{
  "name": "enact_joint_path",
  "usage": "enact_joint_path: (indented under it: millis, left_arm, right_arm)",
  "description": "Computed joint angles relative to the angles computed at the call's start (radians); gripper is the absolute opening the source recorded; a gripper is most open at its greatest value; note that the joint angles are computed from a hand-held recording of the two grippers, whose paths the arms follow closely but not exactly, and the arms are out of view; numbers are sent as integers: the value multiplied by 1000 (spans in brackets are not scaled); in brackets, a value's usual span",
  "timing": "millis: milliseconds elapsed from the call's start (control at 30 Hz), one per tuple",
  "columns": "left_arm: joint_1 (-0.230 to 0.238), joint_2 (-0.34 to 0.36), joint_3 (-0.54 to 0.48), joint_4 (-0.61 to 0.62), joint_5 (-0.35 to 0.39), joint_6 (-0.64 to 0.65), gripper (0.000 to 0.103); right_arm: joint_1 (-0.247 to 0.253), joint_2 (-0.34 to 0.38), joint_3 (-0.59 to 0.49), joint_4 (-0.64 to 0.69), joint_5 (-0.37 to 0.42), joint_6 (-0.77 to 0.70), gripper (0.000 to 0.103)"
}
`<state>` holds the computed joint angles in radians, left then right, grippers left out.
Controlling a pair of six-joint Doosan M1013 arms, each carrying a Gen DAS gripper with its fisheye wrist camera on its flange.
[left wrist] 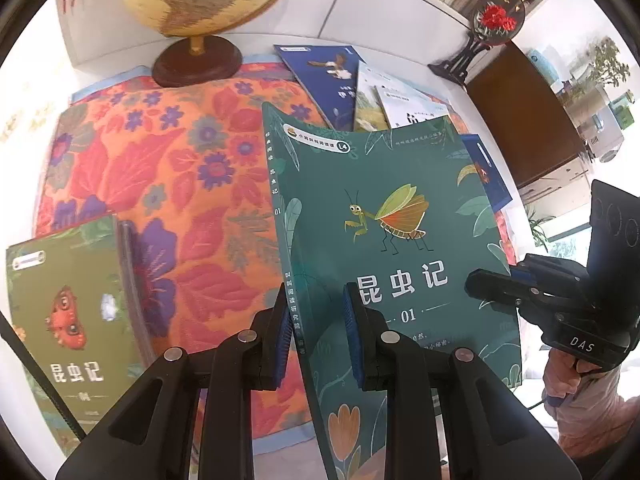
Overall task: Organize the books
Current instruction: 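Carry the upright mantis-cover book with both tools toward the butterfly-cover book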
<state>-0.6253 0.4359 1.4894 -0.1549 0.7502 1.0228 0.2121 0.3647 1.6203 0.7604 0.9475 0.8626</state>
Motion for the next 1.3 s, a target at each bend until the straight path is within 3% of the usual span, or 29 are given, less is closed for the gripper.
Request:
enact_joint_path:
  millis: [1300]
  left_arm:
    - [82,-191,252,45,-124,-82,22]
  right_arm:
    - [179,5,-47,-3,-58,60,13]
